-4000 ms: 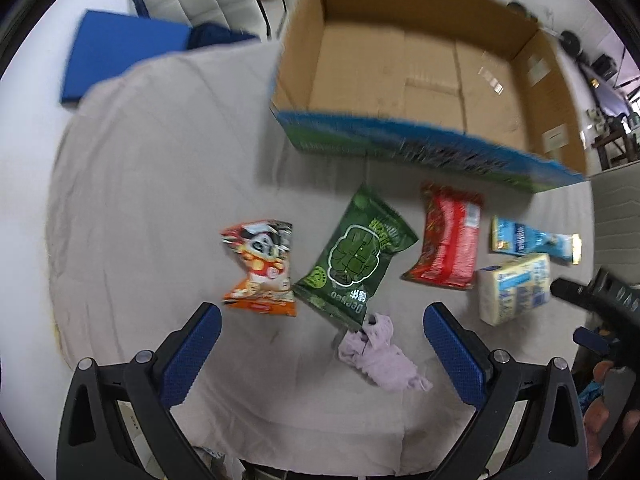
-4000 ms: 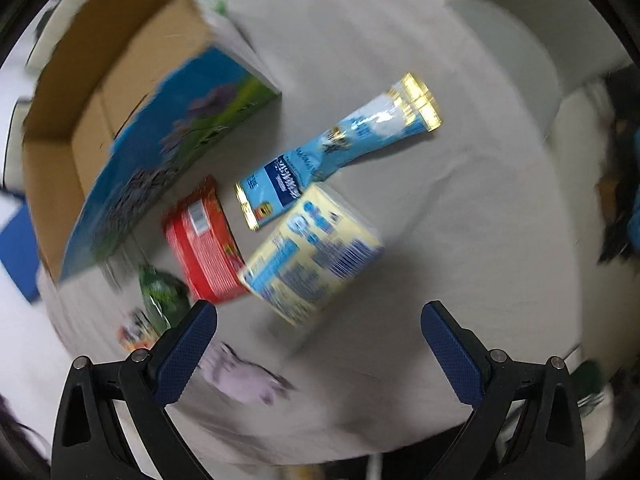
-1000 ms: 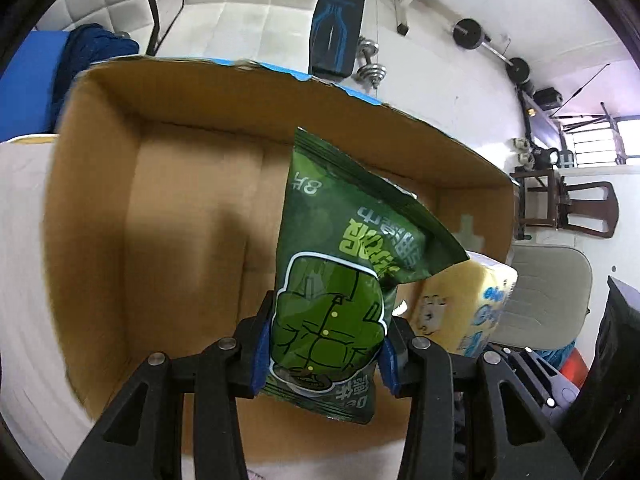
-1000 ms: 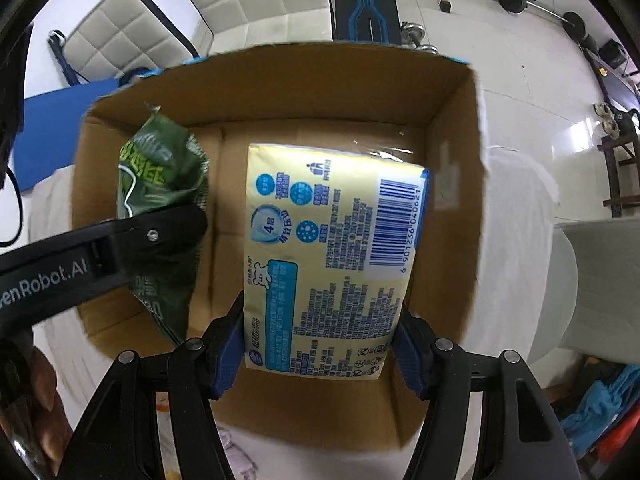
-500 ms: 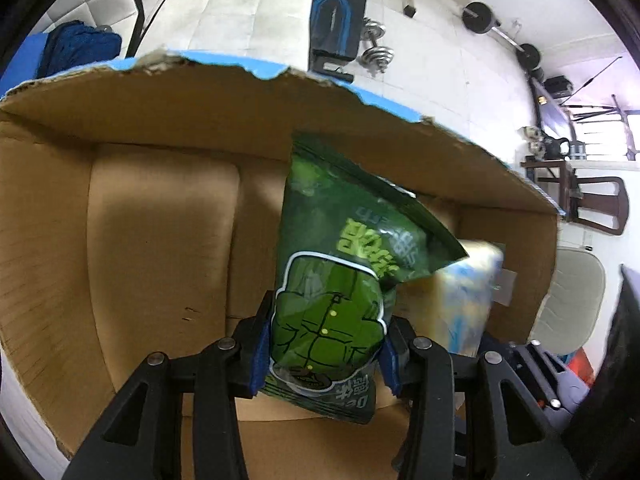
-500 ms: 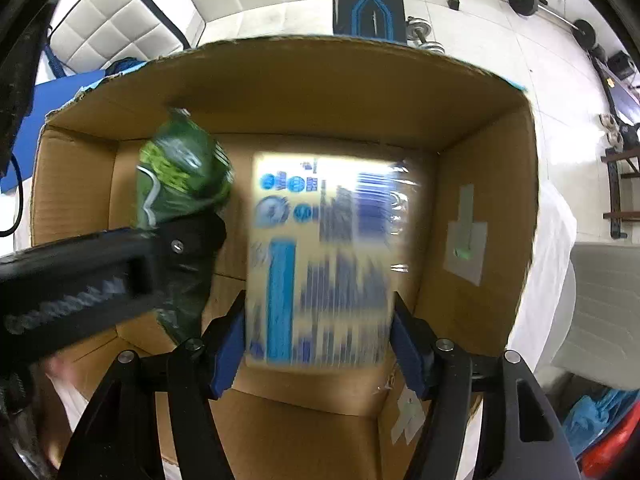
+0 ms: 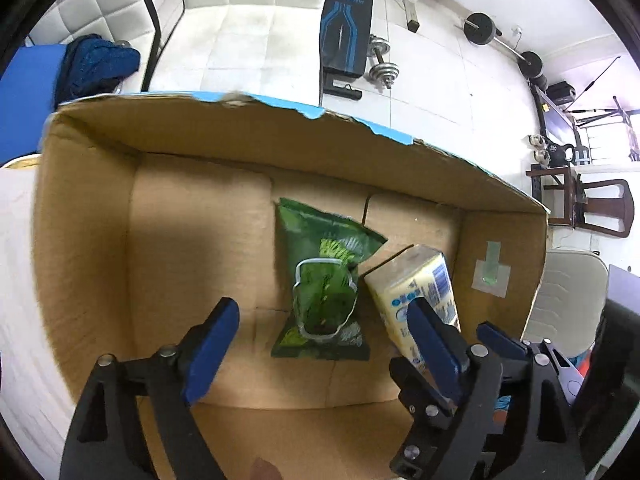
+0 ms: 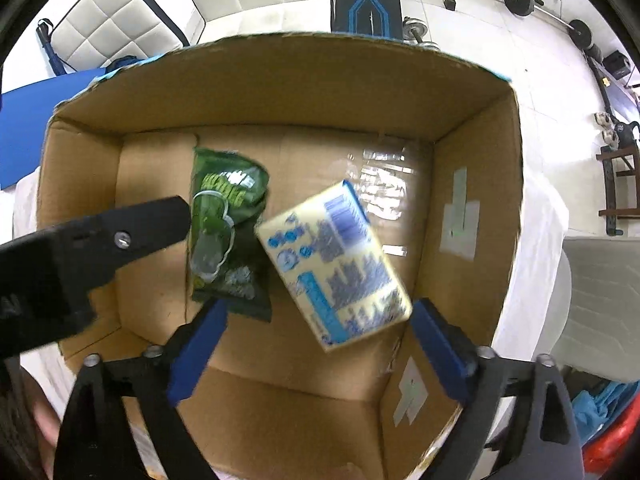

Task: Organize soft objects
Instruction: 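Drop green bag into box from left tool while right tool drops carton in, then move left tool to red packet while right tool moves to blue Nestle tube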

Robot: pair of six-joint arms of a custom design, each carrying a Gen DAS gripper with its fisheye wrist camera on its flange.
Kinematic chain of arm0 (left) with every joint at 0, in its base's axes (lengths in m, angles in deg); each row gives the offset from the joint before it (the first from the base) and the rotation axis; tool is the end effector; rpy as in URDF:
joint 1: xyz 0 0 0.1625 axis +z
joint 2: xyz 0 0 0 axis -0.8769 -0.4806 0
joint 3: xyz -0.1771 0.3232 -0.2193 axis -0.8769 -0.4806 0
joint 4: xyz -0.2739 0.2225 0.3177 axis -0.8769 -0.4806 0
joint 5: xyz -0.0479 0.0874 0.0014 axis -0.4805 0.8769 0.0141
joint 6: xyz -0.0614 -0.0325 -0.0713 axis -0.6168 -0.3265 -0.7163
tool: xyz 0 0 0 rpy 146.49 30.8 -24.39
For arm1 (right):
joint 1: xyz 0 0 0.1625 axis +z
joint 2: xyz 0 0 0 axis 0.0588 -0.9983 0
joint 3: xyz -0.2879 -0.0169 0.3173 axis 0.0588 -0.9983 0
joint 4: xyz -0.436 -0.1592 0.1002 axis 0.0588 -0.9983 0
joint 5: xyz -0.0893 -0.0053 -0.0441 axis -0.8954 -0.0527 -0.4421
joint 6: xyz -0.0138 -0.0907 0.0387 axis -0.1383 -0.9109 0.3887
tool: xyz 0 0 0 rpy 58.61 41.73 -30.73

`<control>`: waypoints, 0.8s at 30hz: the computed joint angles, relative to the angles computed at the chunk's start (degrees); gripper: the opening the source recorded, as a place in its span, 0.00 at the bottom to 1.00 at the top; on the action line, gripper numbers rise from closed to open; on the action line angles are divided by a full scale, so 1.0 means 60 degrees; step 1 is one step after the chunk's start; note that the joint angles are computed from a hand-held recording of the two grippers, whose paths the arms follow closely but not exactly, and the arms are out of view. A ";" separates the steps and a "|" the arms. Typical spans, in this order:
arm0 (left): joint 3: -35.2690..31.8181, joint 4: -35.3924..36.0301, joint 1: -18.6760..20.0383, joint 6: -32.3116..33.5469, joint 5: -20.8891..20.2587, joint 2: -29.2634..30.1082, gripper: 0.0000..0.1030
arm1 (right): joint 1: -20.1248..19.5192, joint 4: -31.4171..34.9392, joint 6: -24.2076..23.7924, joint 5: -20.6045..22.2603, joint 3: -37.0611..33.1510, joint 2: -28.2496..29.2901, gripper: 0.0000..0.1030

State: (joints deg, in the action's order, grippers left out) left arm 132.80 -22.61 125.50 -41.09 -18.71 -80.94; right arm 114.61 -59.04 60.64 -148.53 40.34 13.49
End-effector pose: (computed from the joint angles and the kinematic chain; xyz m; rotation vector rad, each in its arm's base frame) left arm -0.1767 -0.7710 0.3047 0.7770 2.4478 0.5215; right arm 0.4270 -0.6347 -0.0099 -0.8836 -2.3338 0.2917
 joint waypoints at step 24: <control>0.1937 0.1249 -0.0774 0.1767 0.0925 -0.3928 0.99 | 0.2848 0.2524 0.2171 0.1114 -0.0669 0.0203 1.00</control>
